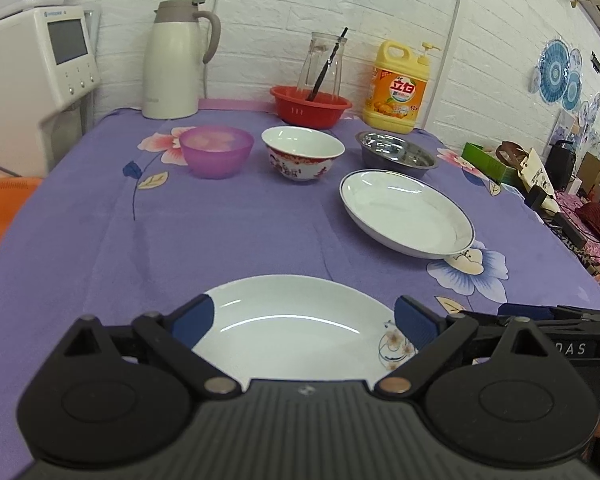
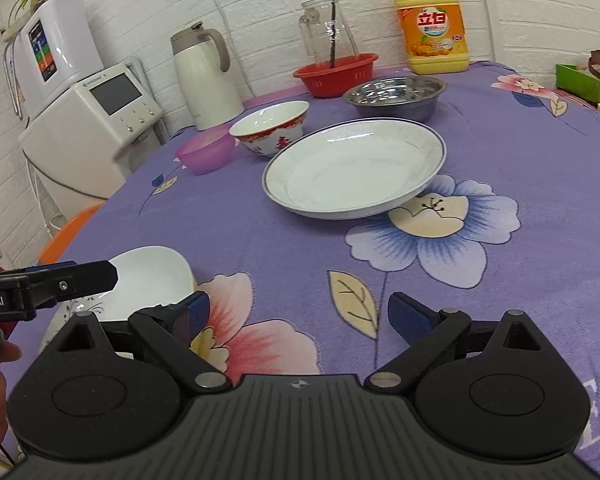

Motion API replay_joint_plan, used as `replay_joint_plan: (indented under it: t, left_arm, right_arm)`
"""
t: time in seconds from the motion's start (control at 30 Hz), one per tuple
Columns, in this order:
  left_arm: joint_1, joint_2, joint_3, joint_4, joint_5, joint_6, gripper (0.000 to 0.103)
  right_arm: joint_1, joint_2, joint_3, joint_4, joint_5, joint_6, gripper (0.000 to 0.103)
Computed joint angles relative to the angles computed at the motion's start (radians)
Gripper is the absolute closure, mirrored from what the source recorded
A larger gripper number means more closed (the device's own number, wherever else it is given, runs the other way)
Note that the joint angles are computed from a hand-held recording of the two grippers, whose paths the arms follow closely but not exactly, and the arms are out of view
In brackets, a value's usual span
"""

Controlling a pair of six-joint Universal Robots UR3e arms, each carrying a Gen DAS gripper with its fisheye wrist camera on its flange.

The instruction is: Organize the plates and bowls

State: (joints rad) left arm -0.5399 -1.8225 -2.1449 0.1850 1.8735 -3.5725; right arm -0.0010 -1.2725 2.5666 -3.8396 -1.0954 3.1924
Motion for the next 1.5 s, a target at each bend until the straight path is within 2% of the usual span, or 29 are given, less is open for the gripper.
replay_joint_plan:
  t: [0.13,0.27,0.47,0.6,0.73,0.83,0.9,1.1,1.2,1.33,1.5]
  left_arm:
    - [0.036,-0.046,0.116,-0.073,-0.072,0.028,0.007]
    - [0.074,-0.136,0.314,-0.172,-0.136,0.062,0.007]
    - [0.128,-0.372,0.708,-0.363,-0.221,0.041,0.007]
    - [0.136,-0.539,0.958,-0.500,-0.211,0.034,0.007]
    - [0.140,-0.646,1.115,-0.585,-0.199,0.043,0.007]
    - [0.153,-0.662,1.143,-0.613,-0.223,0.042,0.007]
    - [0.153,-0.665,1.149,-0.615,-0.212,0.044,0.007]
    - [0.150,-0.698,1.264,-0.747,-0.204,0.024,0.007]
    - [0.147,-0.711,1.287,-0.753,-0.207,0.006,0.007]
    - [0.126,-0.768,1.387,-0.796,-0.163,-0.002,0.007]
    - [0.096,-0.858,1.560,-0.892,-0.119,0.030,0.007]
  right_arm:
    - [-0.075,-0.006,-0.021,0.045,0.047,-0.039,0.000]
    - [-0.109,0.001,-0.125,0.115,0.035,-0.063,0.000]
    - [-0.088,0.140,-0.477,0.343,-0.044,-0.059,0.000]
    - [-0.055,0.268,-0.691,0.475,-0.112,-0.045,0.000]
    - [-0.041,0.311,-0.701,0.402,-0.133,-0.066,0.000]
    - [-0.025,0.346,-0.709,0.350,-0.164,-0.107,0.000]
    - [-0.001,0.351,-0.729,0.368,-0.210,-0.132,0.000]
    - [-0.007,0.350,-0.725,0.366,-0.201,-0.134,0.000]
    - [-0.011,0.332,-0.701,0.368,-0.192,-0.142,0.000]
    - [-0.023,0.314,-0.674,0.372,-0.136,-0.150,0.000]
    - [-0.008,0.324,-0.673,0.356,-0.129,-0.188,0.000]
